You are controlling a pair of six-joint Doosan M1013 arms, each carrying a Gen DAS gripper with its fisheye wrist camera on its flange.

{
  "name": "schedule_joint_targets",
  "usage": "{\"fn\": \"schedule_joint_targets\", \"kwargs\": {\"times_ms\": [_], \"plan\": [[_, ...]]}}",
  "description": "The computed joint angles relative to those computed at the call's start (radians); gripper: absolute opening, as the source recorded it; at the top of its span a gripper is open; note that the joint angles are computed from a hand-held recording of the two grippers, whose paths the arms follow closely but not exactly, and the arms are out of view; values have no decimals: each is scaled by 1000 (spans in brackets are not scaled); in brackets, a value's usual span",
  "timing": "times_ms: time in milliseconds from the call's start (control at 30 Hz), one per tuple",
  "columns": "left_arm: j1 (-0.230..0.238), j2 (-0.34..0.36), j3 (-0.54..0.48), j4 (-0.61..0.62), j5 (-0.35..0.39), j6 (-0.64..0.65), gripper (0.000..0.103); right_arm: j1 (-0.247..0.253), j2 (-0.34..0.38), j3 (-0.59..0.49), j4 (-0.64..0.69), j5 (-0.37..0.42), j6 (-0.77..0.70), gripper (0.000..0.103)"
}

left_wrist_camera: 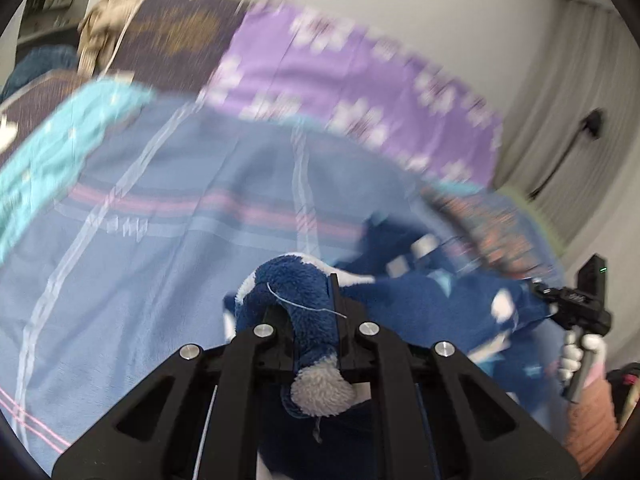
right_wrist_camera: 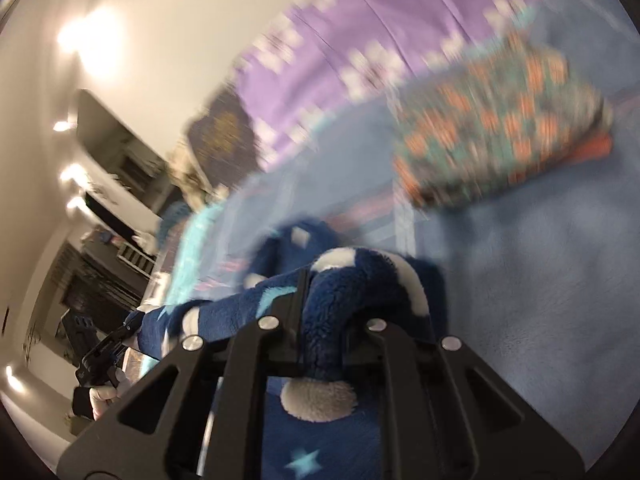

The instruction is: Fold small clothes

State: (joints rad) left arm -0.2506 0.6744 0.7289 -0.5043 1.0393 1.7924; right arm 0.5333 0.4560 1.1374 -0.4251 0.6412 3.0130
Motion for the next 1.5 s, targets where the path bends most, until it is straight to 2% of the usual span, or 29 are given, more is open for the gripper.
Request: {"fn": "schedule_joint_targets", "kwargs": {"times_ms": [67, 167, 267, 367, 433, 533, 600, 667, 700, 800, 867, 900, 933, 967, 1000, 1067, 1133, 1267, 1367, 1500], "plan": [[-1, 38, -18, 20, 36, -37, 11, -15, 10, 22, 49, -22, 1, 12], [11, 38, 11, -42, 6, -18, 15, -21, 0, 63, 48, -91, 25, 12], [17, 35, 15, -71, 13, 11, 16, -19, -1, 50, 70, -68, -46, 14], [18, 25, 27, -80, 18, 29, 24, -13, -1, 35, 81, -34, -88, 18], [23, 17, 36, -105, 32, 39, 34, -8, -5, 36, 95, -37, -101, 39], [30, 15, 32, -144, 73, 50, 40, 0, -9, 29, 138, -23, -165, 47], [38, 22, 21, -178, 121, 59, 40, 4, -8, 19, 186, -13, -244, 46], [40, 33, 0, -188, 158, 74, 13, 5, 3, -3, 205, 2, -294, 24], [40, 40, -12, -196, 170, 74, 9, 4, 9, -14, 215, 5, -311, 10], [36, 50, -41, -216, 136, 74, 9, 1, 15, -28, 133, -38, -239, 8], [42, 65, -64, -275, 76, 34, 9, -6, 10, -19, 58, -84, -144, 8], [44, 81, -90, -281, 62, -15, 11, -13, 13, -23, 20, -79, -70, 11], [42, 98, -119, -257, 54, -66, 16, -19, 22, -38, 23, -41, -49, 17], [37, 113, -147, -196, 50, -130, 16, -22, 32, -58, 46, 5, -65, 21], [34, 124, -169, -162, 68, -164, 17, -22, 44, -83, 68, 67, -85, 29], [31, 115, -153, -156, 65, -130, 25, -16, 43, -83, 70, 74, -120, 30], [26, 80, -97, -133, 7, -76, 44, -3, 37, -81, 8, 100, -126, 37], [24, 65, -90, -85, -22, -50, 48, 0, 46, -114, -16, 145, -162, 38], [23, 79, -120, -42, 1, -60, 50, -2, 47, -122, -11, 134, -186, 38], [24, 88, -130, -6, 37, -55, 51, 5, 59, -150, -25, 166, -233, 39]]}}
